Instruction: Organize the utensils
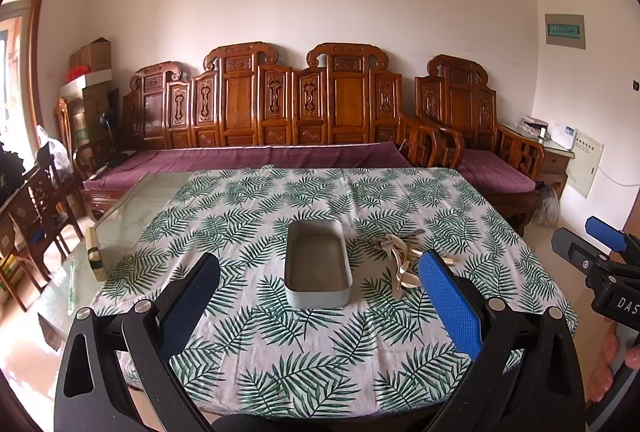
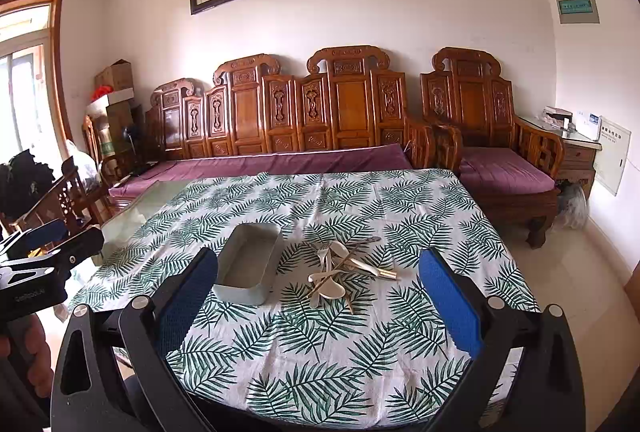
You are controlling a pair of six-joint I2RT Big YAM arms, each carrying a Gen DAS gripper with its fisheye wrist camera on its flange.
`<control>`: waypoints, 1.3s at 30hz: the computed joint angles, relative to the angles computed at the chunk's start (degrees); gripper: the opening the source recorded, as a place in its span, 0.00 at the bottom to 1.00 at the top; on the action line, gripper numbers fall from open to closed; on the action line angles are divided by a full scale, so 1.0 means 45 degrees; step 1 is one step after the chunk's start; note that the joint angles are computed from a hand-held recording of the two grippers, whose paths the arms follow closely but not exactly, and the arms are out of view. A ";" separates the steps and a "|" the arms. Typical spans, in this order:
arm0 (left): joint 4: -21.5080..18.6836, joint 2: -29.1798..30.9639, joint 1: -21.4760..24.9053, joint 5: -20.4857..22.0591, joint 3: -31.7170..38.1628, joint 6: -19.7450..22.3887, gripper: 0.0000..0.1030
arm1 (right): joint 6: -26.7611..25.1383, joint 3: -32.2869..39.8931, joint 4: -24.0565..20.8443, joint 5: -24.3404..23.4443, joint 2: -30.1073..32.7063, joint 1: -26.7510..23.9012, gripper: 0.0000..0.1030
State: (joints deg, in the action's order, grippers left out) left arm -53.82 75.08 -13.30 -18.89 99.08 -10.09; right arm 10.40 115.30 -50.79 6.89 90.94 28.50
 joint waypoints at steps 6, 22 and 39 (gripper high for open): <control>-0.0005 -0.0005 -0.0003 -0.0004 -0.0006 -0.0009 0.93 | 0.0007 0.0092 -0.0041 0.0018 0.0054 0.0021 0.98; -0.0598 0.0808 0.0277 0.0766 0.0154 0.0008 0.93 | -0.0053 -0.0329 0.0076 -0.0379 0.0300 -0.0349 0.98; -0.0672 0.3051 -0.0028 0.1237 0.1589 0.0273 0.93 | -0.0667 -0.0929 0.0765 -0.1421 0.1005 -0.1610 0.98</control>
State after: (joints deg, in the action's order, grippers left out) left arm -56.85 88.81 -13.43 -13.33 106.24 -8.86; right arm 7.40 111.12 -47.35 0.49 95.47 21.26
